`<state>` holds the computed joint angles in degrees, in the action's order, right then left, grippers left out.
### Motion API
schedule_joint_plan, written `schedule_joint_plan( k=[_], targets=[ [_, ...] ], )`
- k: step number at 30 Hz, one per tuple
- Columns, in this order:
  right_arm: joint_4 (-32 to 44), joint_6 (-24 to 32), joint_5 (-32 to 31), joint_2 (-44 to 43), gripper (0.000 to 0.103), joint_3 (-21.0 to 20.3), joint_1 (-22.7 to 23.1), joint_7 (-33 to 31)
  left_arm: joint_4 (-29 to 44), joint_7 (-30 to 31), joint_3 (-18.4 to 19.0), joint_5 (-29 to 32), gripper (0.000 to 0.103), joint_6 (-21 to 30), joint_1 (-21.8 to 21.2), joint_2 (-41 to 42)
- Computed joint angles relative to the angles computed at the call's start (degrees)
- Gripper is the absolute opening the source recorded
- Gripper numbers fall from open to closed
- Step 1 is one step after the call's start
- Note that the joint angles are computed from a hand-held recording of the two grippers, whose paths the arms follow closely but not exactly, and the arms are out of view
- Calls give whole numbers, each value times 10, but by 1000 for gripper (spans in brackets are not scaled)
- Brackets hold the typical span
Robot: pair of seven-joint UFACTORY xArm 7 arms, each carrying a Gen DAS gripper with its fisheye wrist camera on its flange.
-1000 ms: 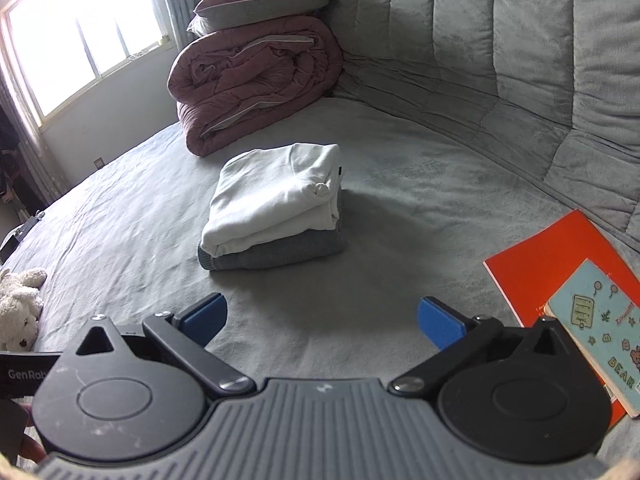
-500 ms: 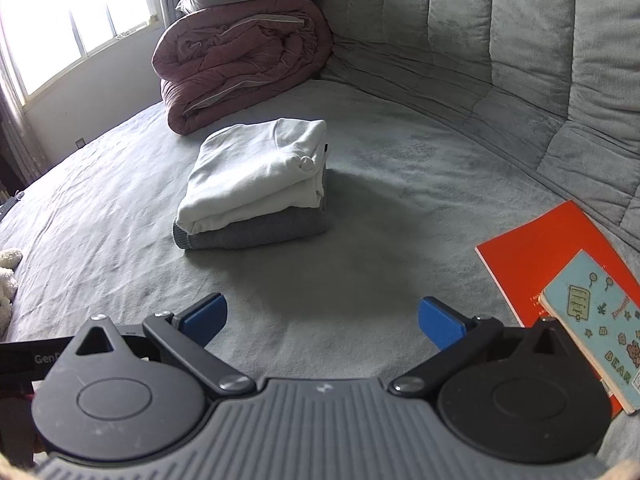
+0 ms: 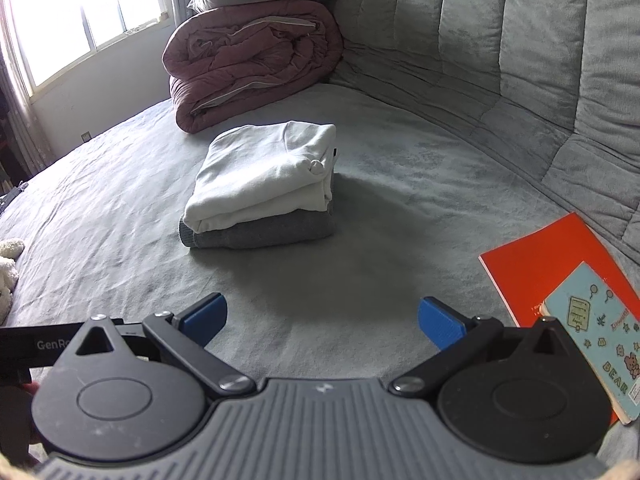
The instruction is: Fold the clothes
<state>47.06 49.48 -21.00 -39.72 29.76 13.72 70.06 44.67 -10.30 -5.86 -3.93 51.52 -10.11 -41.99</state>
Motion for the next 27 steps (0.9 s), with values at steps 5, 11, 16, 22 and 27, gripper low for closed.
schedule_joint_plan(
  k=[5,11,16,22,27],
  targets=[
    [2,-2,0,4,103,0,2,-1,3,3,-1,7,102,1,2,-2],
    [6,-7,-3,6,103,0,3,-4,5,3,-3,15,102,9,5,-11],
    [16,-2,-8,6,103,5,-1,-3,12,7,-2,22,102,29,9,-31],
    [30,-4,-11,-9,103,12,-10,16,24,16,5,19,102,74,11,-69],
    [55,22,-5,-32,103,27,-13,11,27,35,8,18,102,107,12,-104]
  ],
)
